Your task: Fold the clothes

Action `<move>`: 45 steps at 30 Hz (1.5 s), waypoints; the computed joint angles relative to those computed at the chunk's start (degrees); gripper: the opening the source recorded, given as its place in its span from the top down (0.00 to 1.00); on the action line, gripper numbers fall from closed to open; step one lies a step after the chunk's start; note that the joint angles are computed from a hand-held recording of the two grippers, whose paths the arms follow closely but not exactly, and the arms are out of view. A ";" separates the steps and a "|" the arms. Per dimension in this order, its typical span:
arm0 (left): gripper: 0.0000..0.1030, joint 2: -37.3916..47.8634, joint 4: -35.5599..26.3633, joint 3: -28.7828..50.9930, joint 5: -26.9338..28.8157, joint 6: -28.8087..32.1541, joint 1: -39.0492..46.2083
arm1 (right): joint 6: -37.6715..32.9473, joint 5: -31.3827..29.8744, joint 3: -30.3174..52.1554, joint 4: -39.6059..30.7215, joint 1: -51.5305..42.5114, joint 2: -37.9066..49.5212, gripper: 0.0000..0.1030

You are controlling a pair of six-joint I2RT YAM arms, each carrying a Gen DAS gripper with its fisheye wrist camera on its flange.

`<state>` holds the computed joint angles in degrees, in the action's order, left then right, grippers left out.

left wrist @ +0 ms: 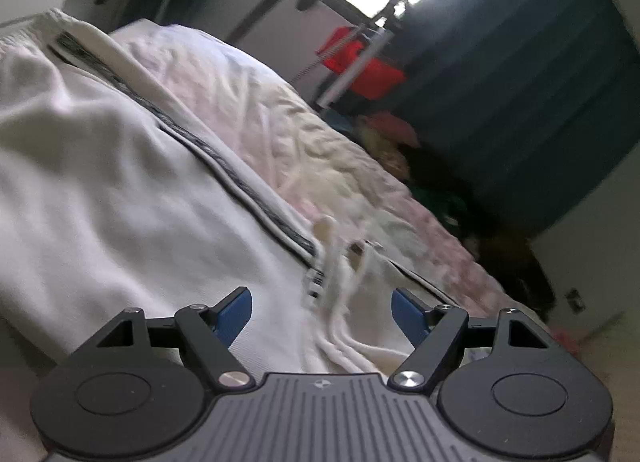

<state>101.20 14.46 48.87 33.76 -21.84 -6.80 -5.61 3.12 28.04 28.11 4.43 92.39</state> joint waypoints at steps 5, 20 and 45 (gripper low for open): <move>0.24 -1.38 -1.70 -1.35 1.45 4.72 -2.12 | 10.46 -27.16 -3.35 -19.67 -16.70 -17.70 0.30; 0.37 4.41 -7.09 0.99 -2.33 9.25 -6.67 | 15.75 -20.57 -5.05 -9.30 -33.88 -10.59 0.30; 0.39 15.70 -12.19 25.49 -11.62 10.11 -13.23 | 12.46 -17.81 -4.85 -11.60 -33.81 -10.63 0.28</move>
